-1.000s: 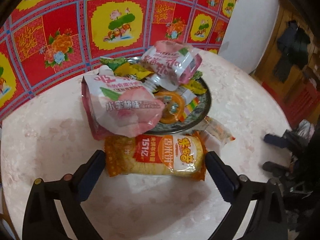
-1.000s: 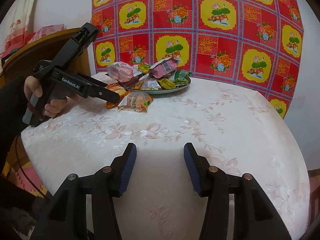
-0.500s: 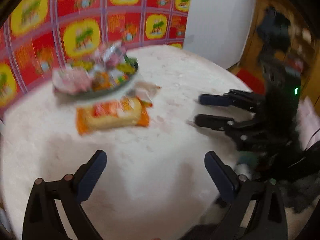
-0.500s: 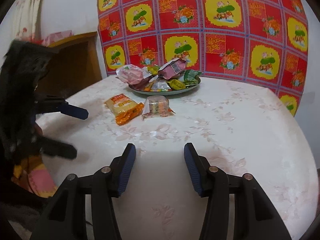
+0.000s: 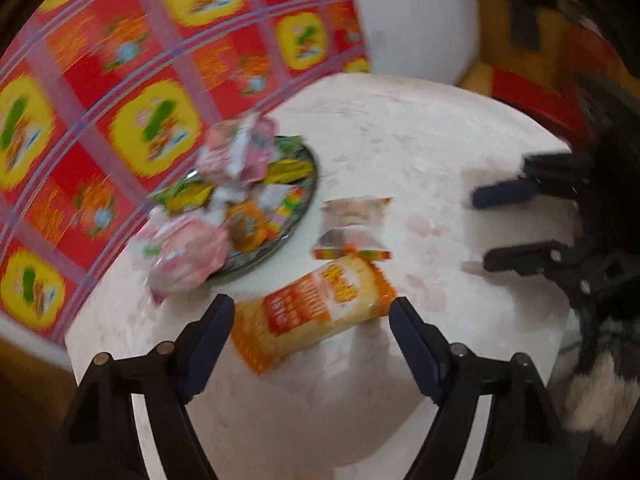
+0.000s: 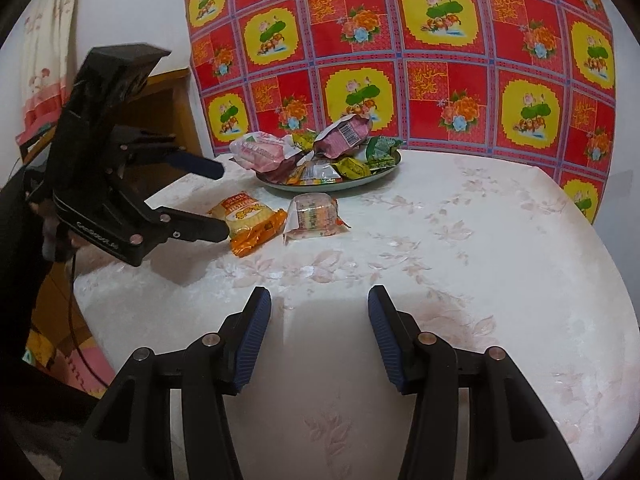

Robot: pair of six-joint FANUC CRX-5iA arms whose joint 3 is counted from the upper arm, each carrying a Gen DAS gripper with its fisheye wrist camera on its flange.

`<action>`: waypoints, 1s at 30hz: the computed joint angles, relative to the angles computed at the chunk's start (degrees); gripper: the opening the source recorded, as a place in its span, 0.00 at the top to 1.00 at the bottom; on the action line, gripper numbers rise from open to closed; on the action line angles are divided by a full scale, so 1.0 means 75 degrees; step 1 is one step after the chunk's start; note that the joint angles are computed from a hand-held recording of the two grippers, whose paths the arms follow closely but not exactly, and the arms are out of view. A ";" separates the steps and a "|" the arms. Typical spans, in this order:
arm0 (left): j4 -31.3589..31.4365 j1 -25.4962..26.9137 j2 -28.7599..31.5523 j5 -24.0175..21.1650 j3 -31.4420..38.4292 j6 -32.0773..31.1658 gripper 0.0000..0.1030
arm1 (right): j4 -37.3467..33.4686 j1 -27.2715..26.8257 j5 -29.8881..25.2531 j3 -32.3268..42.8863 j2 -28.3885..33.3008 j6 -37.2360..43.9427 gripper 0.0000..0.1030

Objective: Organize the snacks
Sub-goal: 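Grasp the yellow rice-cracker bag with the left gripper and lift it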

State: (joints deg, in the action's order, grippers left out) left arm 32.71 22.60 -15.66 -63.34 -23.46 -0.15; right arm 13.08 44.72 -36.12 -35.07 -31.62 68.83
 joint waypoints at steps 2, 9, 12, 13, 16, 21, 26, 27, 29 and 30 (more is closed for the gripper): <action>-0.0402 -0.0165 0.0314 -0.0527 0.0436 -0.0026 0.19 | 0.0011 0.0012 -0.0004 0.0003 0.0010 -0.0032 0.49; -0.0979 -0.0621 0.1222 -0.1518 0.1345 0.0716 0.42 | -0.0300 -0.0095 -0.0029 0.0102 0.0028 0.0174 0.49; -0.1150 -0.0569 0.0985 -0.1364 0.1244 0.1364 0.45 | -0.0441 -0.0137 -0.0058 0.0144 0.0026 0.0287 0.49; -0.1307 -0.0548 0.0882 -0.1299 0.1230 0.1975 0.45 | -0.0468 -0.0146 -0.0074 0.0161 0.0034 0.0313 0.49; -0.1407 -0.0304 0.0299 -0.0959 0.0782 0.2897 0.45 | -0.0249 -0.0072 -0.0106 0.0117 0.0034 0.0178 0.49; 0.0034 0.0679 -0.0051 -0.1475 0.0019 0.3672 0.39 | 0.0558 0.0263 -0.0529 0.0157 0.0205 -0.0575 0.49; 0.1181 0.1457 -0.0284 -0.2292 -0.0378 0.1839 0.15 | -0.0573 -0.0058 -0.0649 0.0817 0.0461 0.0157 0.49; 0.1076 0.1461 -0.0329 -0.2365 -0.0351 0.1401 0.15 | -0.0932 -0.0202 -0.0718 0.1060 0.0580 0.0446 0.49; 0.0827 0.1424 -0.0611 -0.2124 -0.0499 0.0795 0.15 | -0.1222 -0.0317 -0.0823 0.1379 0.0787 0.0753 0.48; 0.0704 0.1397 -0.0710 -0.1946 -0.0576 0.0715 0.15 | -0.1408 -0.0388 -0.0910 0.1606 0.0948 0.1030 0.43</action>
